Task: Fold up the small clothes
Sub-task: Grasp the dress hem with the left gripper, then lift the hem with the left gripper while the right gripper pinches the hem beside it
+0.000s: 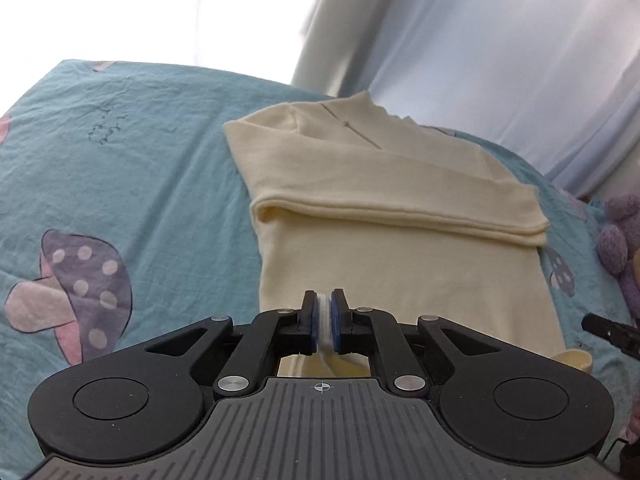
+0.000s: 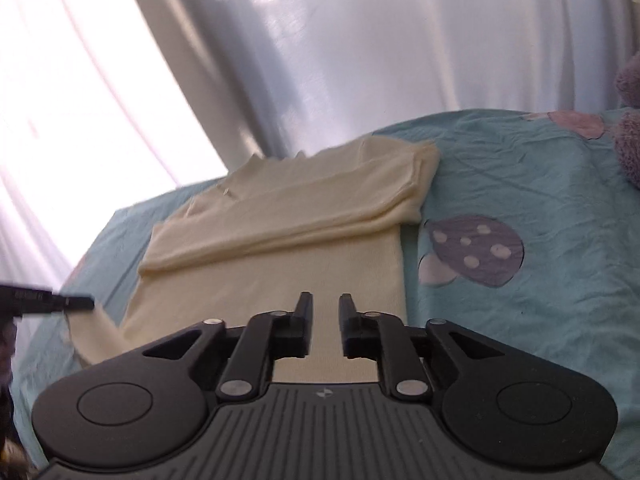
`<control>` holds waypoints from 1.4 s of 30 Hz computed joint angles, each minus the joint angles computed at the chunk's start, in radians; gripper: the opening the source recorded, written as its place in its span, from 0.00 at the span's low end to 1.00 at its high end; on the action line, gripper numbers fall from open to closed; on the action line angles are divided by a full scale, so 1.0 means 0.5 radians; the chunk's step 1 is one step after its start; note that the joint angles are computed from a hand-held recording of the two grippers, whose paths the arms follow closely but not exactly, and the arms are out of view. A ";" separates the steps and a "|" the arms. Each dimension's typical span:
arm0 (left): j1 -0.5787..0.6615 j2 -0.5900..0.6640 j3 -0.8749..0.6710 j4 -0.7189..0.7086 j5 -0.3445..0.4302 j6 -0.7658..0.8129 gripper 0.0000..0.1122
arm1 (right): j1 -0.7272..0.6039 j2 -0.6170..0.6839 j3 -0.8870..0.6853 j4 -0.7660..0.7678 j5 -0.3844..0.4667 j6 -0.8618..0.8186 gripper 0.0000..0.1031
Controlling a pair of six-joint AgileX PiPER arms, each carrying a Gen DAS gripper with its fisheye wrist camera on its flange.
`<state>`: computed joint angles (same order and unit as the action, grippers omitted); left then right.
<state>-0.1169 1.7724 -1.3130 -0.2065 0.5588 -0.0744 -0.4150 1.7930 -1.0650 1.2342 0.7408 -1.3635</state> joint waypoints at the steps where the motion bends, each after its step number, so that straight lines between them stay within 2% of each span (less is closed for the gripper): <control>1: 0.010 0.008 0.008 -0.031 -0.007 0.019 0.08 | -0.017 -0.036 0.046 -0.090 0.021 -0.032 0.26; 4: 0.059 0.026 0.057 -0.147 -0.024 0.083 0.08 | -0.092 -0.160 0.186 -0.257 0.014 -0.085 0.28; 7: 0.074 0.076 0.039 -0.146 0.003 0.078 0.08 | -0.141 -0.242 0.257 -0.291 0.045 -0.271 0.36; 8: 0.072 0.091 0.031 -0.144 0.011 0.078 0.08 | -0.128 -0.234 0.247 -0.310 0.044 -0.294 0.40; 12: 0.078 0.156 -0.035 -0.145 0.065 0.059 0.08 | -0.011 -0.056 0.090 -0.454 0.146 -0.258 0.40; 14: 0.078 0.186 -0.080 -0.142 0.094 0.059 0.08 | 0.093 0.007 0.053 -0.566 0.059 -0.240 0.40; 16: 0.071 0.198 -0.114 -0.118 0.106 0.047 0.08 | 0.154 0.040 0.071 -0.533 -0.076 -0.310 0.07; 19: 0.070 0.179 -0.136 -0.087 0.045 0.012 0.06 | 0.113 0.026 0.110 -0.169 -0.128 -0.607 0.05; 20: 0.062 0.171 -0.146 0.010 -0.003 -0.083 0.04 | 0.095 0.019 0.109 -0.037 -0.135 -0.682 0.05; 23: 0.049 0.198 -0.216 0.297 -0.078 -0.355 0.04 | 0.076 0.071 0.014 0.178 -0.184 -0.656 0.05; 24: 0.057 0.219 -0.240 0.287 -0.078 -0.335 0.04 | 0.088 0.095 -0.013 0.206 -0.228 -0.632 0.05; 26: 0.093 0.277 -0.295 0.072 -0.032 -0.068 0.06 | 0.118 0.155 -0.065 0.241 -0.319 -0.591 0.05; 27: 0.101 0.294 -0.292 -0.024 -0.021 0.060 0.13 | 0.131 0.183 -0.095 0.217 -0.348 -0.534 0.05; 28: 0.097 0.304 -0.270 -0.091 -0.024 0.174 0.25 | 0.145 0.216 -0.132 0.186 -0.376 -0.469 0.06; 31: 0.064 0.297 -0.156 -0.211 -0.094 0.450 0.39 | 0.161 0.271 -0.205 -0.029 -0.389 -0.184 0.07; 33: 0.054 0.325 -0.144 -0.287 -0.092 0.584 0.40 | 0.155 0.279 -0.217 -0.114 -0.352 -0.119 0.08; 35: 0.046 0.372 -0.184 -0.314 -0.042 0.639 0.40 | 0.154 0.281 -0.225 -0.196 -0.303 -0.081 0.14; 38: 0.021 0.395 -0.198 -0.291 -0.035 0.661 0.36 | 0.146 0.280 -0.232 -0.252 -0.231 -0.075 0.19; 40: 0.027 0.416 -0.213 -0.327 -0.012 0.706 0.25 | 0.157 0.276 -0.225 -0.263 -0.237 -0.104 0.20; 42: 0.024 0.455 -0.257 -0.260 0.001 0.645 0.25 | 0.180 0.298 -0.243 -0.314 -0.265 -0.093 0.20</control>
<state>-0.1049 2.0000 -1.4416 -0.3363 0.5592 0.2479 -0.3252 1.9418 -1.1867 1.0773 0.6082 -1.4102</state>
